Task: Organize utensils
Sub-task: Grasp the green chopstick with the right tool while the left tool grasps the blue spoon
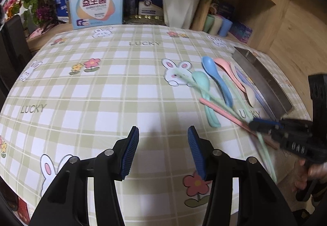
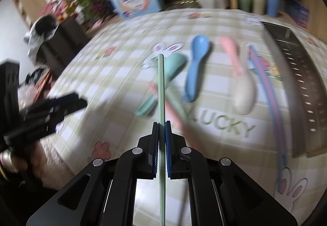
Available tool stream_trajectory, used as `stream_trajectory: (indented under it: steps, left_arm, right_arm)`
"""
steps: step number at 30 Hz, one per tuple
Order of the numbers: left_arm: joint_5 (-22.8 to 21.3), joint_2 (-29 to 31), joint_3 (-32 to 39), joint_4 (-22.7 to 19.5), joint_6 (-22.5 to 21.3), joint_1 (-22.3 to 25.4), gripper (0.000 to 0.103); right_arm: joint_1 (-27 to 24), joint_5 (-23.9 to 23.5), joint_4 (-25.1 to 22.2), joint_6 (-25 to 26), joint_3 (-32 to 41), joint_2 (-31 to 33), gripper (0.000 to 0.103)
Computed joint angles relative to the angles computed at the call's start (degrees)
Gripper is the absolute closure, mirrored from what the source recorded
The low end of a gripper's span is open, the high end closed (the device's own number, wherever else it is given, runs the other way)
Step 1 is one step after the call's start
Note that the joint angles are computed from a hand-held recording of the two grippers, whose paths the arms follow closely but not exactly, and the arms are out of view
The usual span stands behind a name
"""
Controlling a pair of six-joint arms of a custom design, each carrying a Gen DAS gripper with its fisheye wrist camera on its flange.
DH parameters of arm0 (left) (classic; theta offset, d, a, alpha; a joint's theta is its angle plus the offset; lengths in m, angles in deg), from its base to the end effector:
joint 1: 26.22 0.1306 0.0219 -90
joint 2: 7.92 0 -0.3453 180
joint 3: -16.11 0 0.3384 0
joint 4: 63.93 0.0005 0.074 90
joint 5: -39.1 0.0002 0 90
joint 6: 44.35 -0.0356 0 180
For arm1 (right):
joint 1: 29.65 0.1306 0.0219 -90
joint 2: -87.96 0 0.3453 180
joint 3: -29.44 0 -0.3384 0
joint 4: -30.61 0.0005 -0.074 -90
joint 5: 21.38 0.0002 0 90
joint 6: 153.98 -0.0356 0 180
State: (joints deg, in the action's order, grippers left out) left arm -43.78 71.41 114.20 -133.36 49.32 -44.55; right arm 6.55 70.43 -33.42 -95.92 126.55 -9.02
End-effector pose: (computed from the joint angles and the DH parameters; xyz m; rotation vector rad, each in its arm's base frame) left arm 0.3283 -0.1140 0.4941 0.3699 2.4448 -0.3195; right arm 0.3064 0.2223 0.4717 -0.0786 2.5024 0.4785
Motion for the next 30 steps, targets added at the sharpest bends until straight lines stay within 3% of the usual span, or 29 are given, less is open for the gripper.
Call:
stream_trajectory:
  steps: [7,11,17,21,24,27,30]
  left_arm:
    - [3.1,4.2,4.3,-4.9,0.0,-2.2,0.065]
    - [2.0,8.4,9.4,-6.6,-0.2,-4.7,0.069]
    - [6.5,18.4,21.9,-9.7,5.4,-7.6,0.071]
    - [3.5,25.1,29.4,-12.5,6.3,-10.5,0.071]
    - [4.4,29.2,33.5,-14.3,7.4,-10.8,0.071]
    - [4.9,31.8,36.4,-15.0,7.0,-11.1,0.08]
    - [3.3,34.0,38.9,-15.4,6.3,-11.7,0.082]
  right_arm:
    - [-4.3,3.5,2.0,-5.0,-4.2,-4.7,0.097]
    - [-6.1,3.5,3.1,-5.1,-6.2,-6.6,0.097]
    - [-9.4,2.8,3.4,-5.3,-8.1,-8.6,0.097]
    - [-11.1,2.5,3.7,-4.3,-8.1,-9.5,0.097]
    - [-12.5,1.9,3.9,-3.7,-8.2,-10.6,0.097]
    - [-14.0,1.0,4.3,-3.4,-8.8,-11.8,0.097]
    - [-15.4,0.1,4.5,-3.4,-9.2,-12.7,0.097]
